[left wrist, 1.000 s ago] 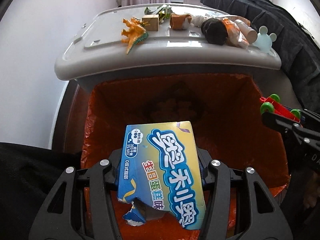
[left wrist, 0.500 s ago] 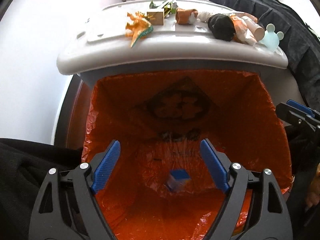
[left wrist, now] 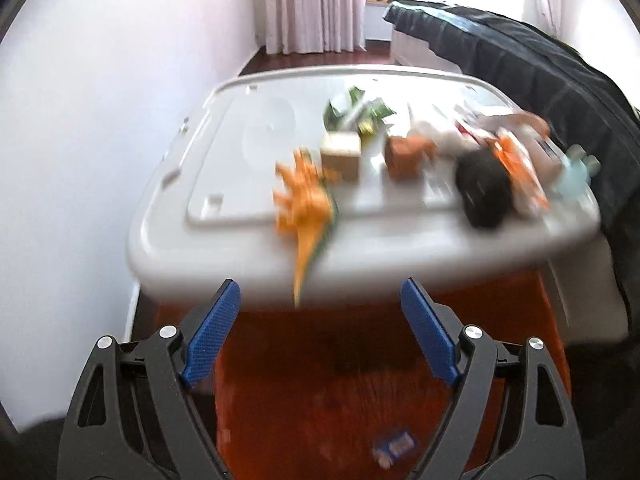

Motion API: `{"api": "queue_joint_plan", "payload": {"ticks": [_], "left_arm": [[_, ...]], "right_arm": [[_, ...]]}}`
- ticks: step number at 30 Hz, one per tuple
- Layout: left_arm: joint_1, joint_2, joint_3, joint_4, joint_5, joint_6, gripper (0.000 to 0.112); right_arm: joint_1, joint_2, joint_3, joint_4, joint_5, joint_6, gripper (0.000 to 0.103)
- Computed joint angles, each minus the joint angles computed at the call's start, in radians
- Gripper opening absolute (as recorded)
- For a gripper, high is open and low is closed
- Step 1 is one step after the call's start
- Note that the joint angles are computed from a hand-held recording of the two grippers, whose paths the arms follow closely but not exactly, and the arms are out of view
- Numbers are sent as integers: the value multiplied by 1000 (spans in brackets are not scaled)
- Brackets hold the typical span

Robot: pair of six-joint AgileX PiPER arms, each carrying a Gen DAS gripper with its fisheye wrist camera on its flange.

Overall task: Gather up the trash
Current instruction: 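Grasp the yellow dinosaur toy with the left gripper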

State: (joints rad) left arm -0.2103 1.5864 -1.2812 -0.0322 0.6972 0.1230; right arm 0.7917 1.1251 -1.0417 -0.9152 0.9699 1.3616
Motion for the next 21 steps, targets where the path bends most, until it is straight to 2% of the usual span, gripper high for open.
{"api": "queue_joint_plan", "payload": {"ticks": [3,7,10,11,12,14,16,18,21], "left_arm": [[-16,133,-130,52,-8,-59,81],[-38,286,-273,93,-21,-103,81],[-58,345,-273,208,-109,-198,78],[-55,336,-235,206,-175,-205,64],[-52,331,-208,196,-220,-204,55],[-56,317,-160,225,-287,-247,55],[-65,302,-129,282,-316,-298,55],[-57,284,-109,226,-320,-244,54],[-23,253,-105,33,-291,-78,54]], "right_arm": [[-51,7,33,-18,-31,6,80],[-117,32,111,37,-137,33,80],[-182,38,133,116,-211,-11,80],[-184,39,138,112,-217,-2,80],[-189,42,139,110,-220,-2,80],[-193,46,139,111,-220,-2,80],[-204,63,138,126,-233,-11,79],[-212,78,133,143,-241,-26,75],[-202,99,122,146,-230,-41,74]]}}
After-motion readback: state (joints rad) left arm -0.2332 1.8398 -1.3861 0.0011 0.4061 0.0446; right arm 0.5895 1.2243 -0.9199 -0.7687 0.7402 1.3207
